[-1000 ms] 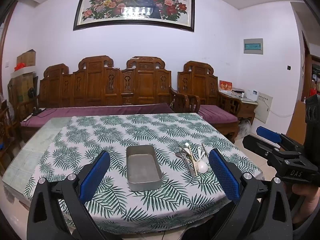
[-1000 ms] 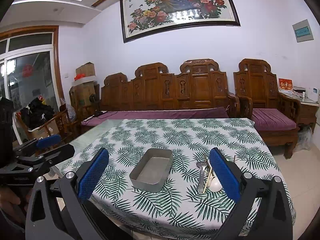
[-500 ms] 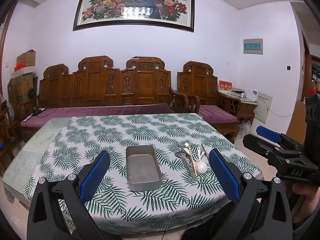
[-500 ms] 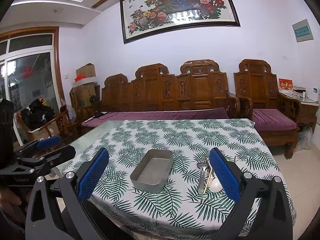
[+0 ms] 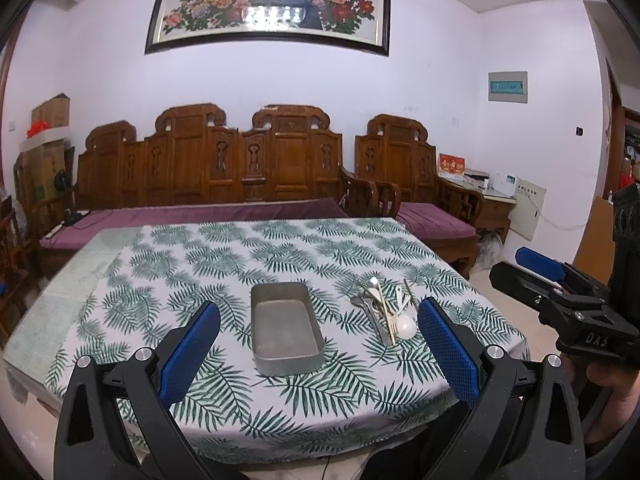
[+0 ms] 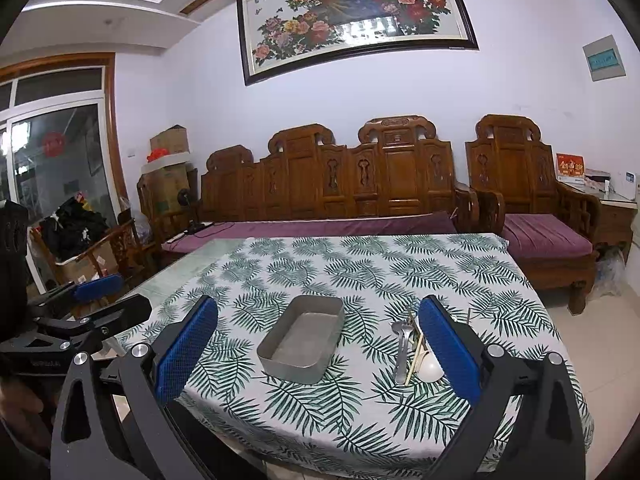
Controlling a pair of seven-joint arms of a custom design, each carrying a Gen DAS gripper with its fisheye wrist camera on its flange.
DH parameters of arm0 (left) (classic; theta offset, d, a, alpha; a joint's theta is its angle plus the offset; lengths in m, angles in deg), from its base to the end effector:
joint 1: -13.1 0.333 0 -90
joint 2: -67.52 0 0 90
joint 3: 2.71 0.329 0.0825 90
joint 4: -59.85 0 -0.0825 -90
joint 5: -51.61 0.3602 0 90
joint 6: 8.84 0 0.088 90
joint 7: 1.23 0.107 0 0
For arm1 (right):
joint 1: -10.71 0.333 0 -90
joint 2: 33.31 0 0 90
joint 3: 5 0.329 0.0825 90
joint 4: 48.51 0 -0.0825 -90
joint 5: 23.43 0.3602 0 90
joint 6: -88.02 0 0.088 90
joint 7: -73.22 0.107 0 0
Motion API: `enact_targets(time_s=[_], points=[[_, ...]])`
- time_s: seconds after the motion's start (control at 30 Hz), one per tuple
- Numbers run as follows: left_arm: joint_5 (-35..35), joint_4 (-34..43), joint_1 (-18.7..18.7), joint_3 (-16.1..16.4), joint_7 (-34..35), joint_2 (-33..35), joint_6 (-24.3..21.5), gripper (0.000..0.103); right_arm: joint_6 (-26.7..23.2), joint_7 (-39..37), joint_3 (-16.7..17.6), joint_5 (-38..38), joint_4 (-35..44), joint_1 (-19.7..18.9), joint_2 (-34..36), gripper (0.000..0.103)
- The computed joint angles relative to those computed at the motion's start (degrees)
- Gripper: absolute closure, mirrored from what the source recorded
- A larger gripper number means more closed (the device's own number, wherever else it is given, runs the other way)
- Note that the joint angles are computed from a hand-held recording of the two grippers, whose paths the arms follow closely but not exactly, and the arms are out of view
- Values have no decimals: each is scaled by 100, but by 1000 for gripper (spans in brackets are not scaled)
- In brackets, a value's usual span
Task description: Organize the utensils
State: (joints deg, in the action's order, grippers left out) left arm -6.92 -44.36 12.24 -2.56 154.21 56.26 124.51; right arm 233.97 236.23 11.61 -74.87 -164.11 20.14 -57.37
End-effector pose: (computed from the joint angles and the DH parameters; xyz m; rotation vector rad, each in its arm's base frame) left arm 0.5172 -0.0211 0.7195 -1.0010 2.1330 -1.4142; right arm 0.3832 0.2389 0.7333 -1.2465 1.6200 -0.9973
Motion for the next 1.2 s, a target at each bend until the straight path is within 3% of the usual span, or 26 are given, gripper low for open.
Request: enact_targets(time_s=[0.4,0.6,0.67,1.0,1.2], points=[[556,328,34,-276,-227,623,-92,8,134,-220,-399,165,-350,-168,140,5],[1035,722,27,-535,-485,1153,-111,8,198,-348,-690,278,-460,-355,404,26],[1166,907,23,-619,-595,1369,-145,8,283,-445,-828,387,-477,-383,534,37],[1812,1673,-17,-970,-1102,2199,-67,8,695,-921,-1283,795,-381,-595,1071,46],[2107,2154,-87,-1178,-1252,2675,-183,8,810,-1599,-1536,1391,-283,-579,1510,54]])
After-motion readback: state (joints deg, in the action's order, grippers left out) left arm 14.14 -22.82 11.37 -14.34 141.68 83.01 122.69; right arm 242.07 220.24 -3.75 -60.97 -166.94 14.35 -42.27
